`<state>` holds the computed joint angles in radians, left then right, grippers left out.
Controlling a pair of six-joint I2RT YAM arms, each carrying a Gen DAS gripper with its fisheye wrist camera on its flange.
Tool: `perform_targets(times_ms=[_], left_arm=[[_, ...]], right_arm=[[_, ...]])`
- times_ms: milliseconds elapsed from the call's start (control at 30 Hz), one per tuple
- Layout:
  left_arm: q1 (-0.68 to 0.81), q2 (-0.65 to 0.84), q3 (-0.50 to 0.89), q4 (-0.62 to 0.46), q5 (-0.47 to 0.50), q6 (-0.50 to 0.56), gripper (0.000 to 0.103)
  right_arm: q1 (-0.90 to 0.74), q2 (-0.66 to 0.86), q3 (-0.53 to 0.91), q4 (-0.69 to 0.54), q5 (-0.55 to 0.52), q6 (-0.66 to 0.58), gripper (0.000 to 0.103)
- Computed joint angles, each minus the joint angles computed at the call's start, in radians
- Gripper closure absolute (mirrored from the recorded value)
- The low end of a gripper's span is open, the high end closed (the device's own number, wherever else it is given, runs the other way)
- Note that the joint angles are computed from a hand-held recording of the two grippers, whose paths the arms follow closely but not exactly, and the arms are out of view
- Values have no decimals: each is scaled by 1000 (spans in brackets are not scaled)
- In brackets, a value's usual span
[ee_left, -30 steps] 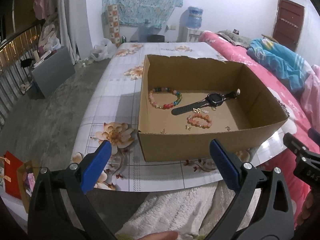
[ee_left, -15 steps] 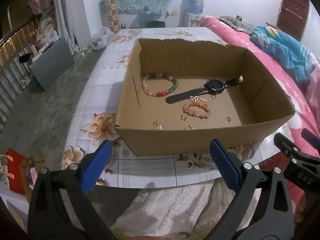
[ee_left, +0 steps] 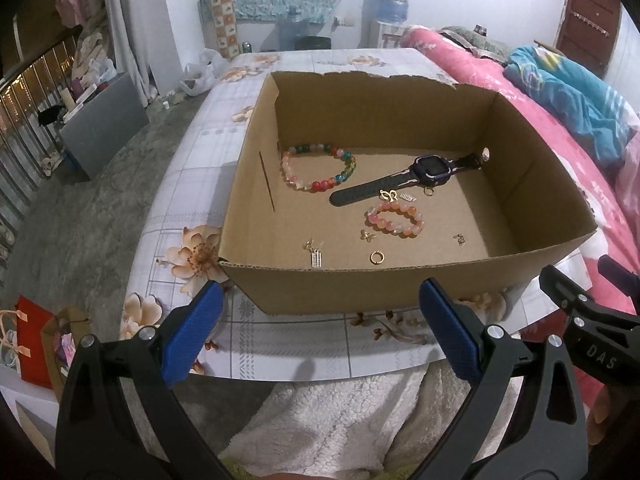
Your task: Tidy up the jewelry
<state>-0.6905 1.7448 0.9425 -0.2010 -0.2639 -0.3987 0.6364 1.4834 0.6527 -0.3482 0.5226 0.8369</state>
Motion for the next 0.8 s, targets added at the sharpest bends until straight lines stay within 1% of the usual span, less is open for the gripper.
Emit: perform_targets(times_ms=[267,800], left_arm=[[5,10,3,2,7,-2,8],[20,14,-12,17,18,2,8]], right_arm=[[-1,35,17,14,-17,-12,6],[0,34,21,12,-19,-14,6]])
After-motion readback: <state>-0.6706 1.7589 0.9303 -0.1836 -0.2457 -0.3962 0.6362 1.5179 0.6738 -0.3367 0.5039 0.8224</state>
